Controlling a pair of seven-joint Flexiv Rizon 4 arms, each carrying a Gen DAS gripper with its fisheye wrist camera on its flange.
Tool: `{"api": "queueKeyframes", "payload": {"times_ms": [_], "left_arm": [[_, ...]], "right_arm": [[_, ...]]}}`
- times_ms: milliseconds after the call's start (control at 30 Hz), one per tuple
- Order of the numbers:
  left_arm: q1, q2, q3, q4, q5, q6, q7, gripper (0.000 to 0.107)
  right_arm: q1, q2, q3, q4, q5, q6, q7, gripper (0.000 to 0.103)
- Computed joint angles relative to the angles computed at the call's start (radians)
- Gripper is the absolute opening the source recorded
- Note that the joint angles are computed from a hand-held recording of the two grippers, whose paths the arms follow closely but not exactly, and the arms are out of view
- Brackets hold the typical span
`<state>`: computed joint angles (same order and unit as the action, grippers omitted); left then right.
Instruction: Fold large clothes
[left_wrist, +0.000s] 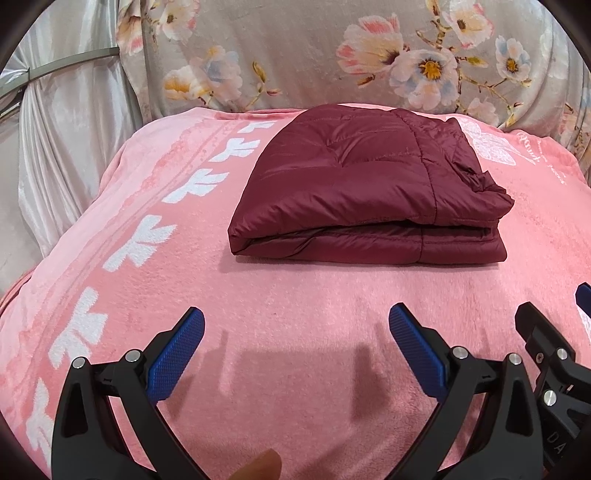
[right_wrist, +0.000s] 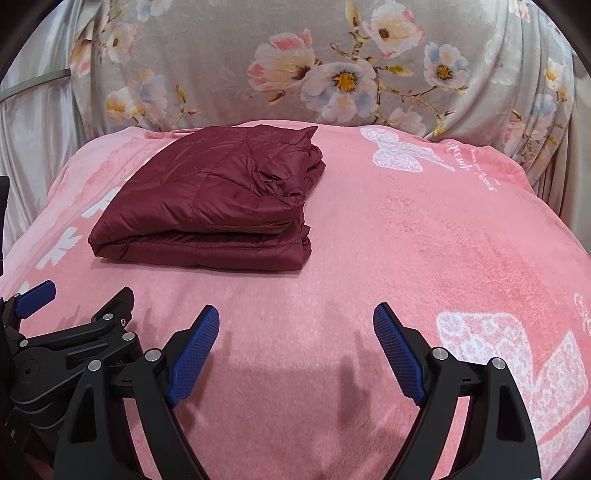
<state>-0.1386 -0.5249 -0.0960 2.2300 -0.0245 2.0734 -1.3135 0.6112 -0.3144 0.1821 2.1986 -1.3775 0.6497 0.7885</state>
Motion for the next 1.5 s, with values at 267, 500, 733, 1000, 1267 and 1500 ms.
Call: {"api": "queueKeyframes", "payload": {"times_ms": [267, 500, 733, 1000, 1267, 1500], "left_arm": [[-0.007, 0.0, 0.005, 0.001, -0.003, 0.008, 0.001, 0.096], [-0.011, 0.001, 0.008, 0.005, -0.006, 0.018, 0.0, 0.095], [-0.014, 0.003, 0.009, 0.008, -0.007, 0.022, 0.001, 0.093], [-0.019, 0.005, 0.012, 0.011, -0.012, 0.024, 0.001, 0.092], [-0.025, 0.005, 0.015, 0.012, -0.016, 0.028, 0.002, 0.089], [-0.021, 0.007, 0.011, 0.009, -0.016, 0.022, 0.003, 0.089]], "right_arm": [[0.0, -0.001, 0.0, 0.001, -0.001, 0.0, 0.0, 0.083], [0.002, 0.004, 0.002, -0.001, 0.003, -0.01, -0.005, 0.083], [0.004, 0.003, 0.002, -0.003, 0.005, -0.014, -0.005, 0.084], [0.005, 0.002, 0.002, -0.004, 0.007, -0.017, -0.007, 0.084], [0.01, 0.0, 0.004, -0.008, 0.012, -0.022, -0.007, 0.084], [0.013, 0.0, 0.003, -0.011, 0.017, -0.027, -0.01, 0.084]]}}
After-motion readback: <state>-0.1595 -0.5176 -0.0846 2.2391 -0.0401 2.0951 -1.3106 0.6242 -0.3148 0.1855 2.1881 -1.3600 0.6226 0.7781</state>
